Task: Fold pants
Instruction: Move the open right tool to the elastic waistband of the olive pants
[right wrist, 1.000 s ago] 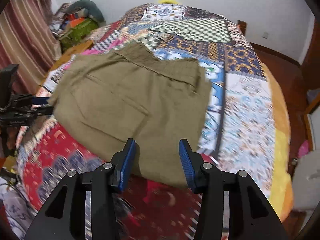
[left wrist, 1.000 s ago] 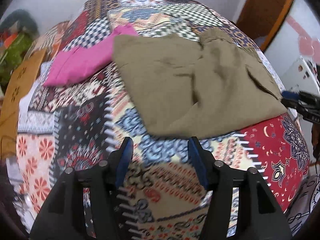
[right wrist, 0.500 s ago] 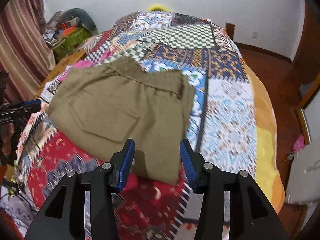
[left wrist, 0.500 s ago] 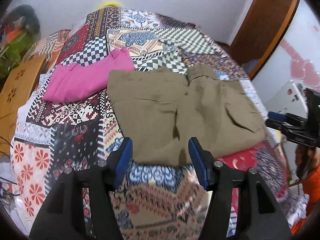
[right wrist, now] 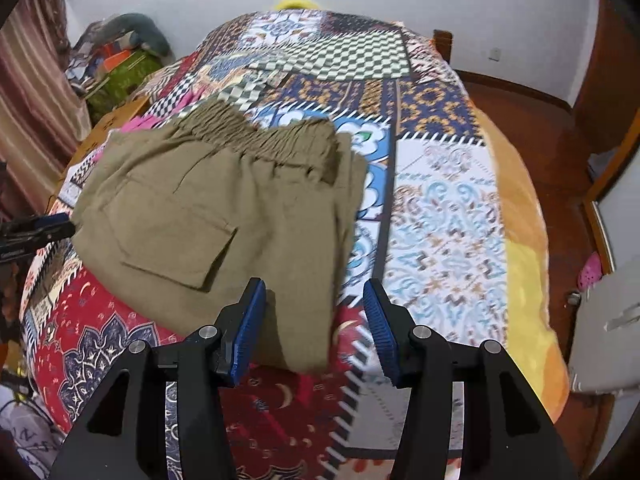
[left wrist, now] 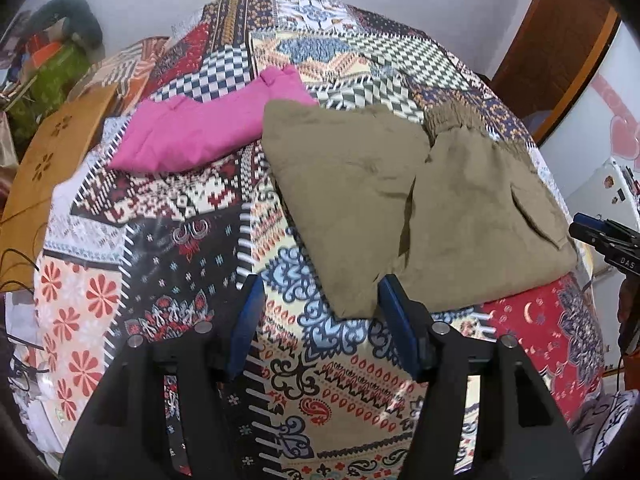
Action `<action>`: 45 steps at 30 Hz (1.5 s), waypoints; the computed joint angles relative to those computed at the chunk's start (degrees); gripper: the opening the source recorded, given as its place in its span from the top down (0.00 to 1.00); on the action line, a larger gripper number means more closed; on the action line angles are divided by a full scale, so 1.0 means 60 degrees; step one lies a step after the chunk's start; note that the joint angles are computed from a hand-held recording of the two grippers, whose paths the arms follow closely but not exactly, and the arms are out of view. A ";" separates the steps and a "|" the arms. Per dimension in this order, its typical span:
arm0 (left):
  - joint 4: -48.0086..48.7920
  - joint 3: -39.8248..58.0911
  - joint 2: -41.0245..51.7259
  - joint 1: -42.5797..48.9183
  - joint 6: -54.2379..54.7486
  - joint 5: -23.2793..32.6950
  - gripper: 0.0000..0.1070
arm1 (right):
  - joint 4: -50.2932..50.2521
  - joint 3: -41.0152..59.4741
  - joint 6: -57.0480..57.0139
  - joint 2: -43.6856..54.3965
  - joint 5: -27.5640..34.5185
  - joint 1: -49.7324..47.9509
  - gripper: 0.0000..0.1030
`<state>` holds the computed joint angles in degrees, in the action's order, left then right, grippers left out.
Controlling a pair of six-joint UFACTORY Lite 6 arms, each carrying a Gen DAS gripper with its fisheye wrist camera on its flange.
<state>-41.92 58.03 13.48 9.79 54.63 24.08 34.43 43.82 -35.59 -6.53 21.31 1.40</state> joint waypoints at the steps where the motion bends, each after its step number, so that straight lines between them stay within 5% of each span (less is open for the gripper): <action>1: 0.0025 0.0065 -0.0024 -0.0046 -0.0052 -0.0060 0.43 | 0.0005 0.0027 0.0003 -0.0029 -0.0006 -0.0021 0.55; 19: 0.0630 0.3902 0.3316 -0.0470 -0.1857 0.0992 0.43 | 0.2030 0.1946 -0.1883 0.2596 0.0089 -0.0198 0.42; 32: 0.0825 0.5317 0.4580 -0.0826 -0.2319 0.1268 0.42 | 0.3780 0.3976 -0.3280 0.5000 0.2070 -0.1197 0.36; 45: -0.0200 0.4005 0.3754 -0.0791 -0.0714 0.1365 0.42 | 0.4115 0.2655 -0.4212 0.3967 0.2637 -0.1694 0.36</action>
